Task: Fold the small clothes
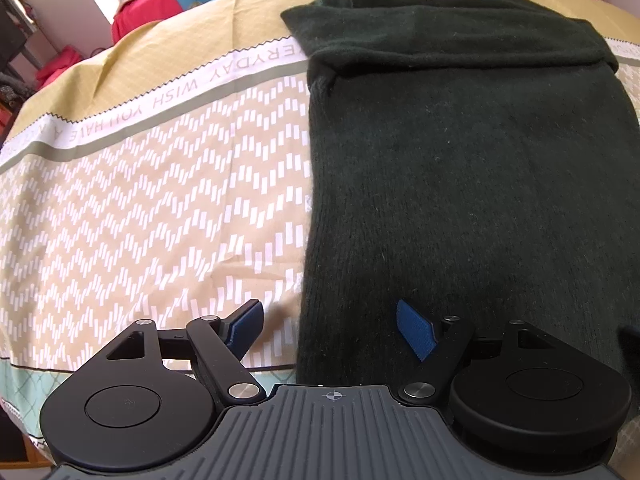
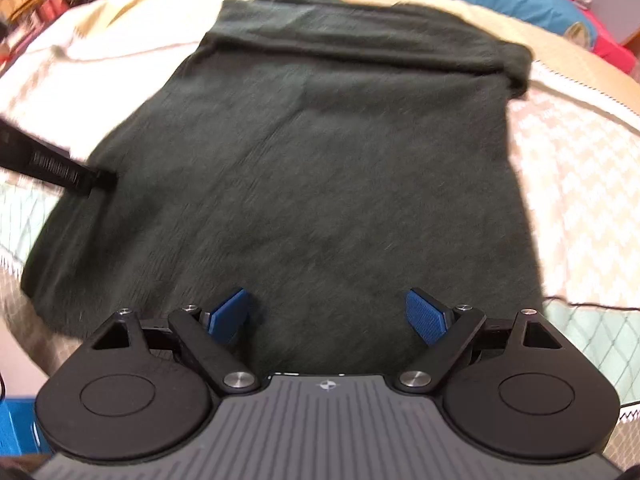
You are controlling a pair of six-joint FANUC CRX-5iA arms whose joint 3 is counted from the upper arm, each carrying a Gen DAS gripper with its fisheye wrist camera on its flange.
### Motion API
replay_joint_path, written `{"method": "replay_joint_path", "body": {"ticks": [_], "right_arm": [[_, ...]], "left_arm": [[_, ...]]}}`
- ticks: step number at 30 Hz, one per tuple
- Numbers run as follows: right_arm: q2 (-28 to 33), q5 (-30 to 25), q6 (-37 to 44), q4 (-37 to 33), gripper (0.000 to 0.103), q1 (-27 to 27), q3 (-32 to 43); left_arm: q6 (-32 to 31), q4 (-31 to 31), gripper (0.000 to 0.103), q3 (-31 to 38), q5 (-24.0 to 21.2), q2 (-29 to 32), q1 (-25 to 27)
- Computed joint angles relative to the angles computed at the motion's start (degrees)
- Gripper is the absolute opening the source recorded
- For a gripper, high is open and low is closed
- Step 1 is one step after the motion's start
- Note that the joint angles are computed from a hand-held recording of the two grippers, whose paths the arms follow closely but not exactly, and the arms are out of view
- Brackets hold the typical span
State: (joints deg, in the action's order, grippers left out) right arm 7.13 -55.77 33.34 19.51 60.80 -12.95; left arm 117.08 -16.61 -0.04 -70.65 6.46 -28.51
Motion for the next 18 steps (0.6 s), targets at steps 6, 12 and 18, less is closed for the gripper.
{"method": "replay_joint_path", "body": {"ticks": [6, 12, 18], "right_arm": [[-1.46, -0.66, -0.29, 1.32, 0.092, 2.94, -2.28], [-2.81, -1.75, -3.78, 1.11, 0.092, 4.41, -3.43], [-4.03, -2.24, -2.19, -0.75, 0.092, 4.27, -3.65]], "left_arm": [[-0.41, 0.08, 0.103, -1.81, 0.06, -1.51, -0.06], [-1.23, 1.24, 0.103, -3.64, 0.53, -2.94, 0.47], [-2.08, 1.7, 0.103, -3.85, -0.16, -3.45, 0.84]]}}
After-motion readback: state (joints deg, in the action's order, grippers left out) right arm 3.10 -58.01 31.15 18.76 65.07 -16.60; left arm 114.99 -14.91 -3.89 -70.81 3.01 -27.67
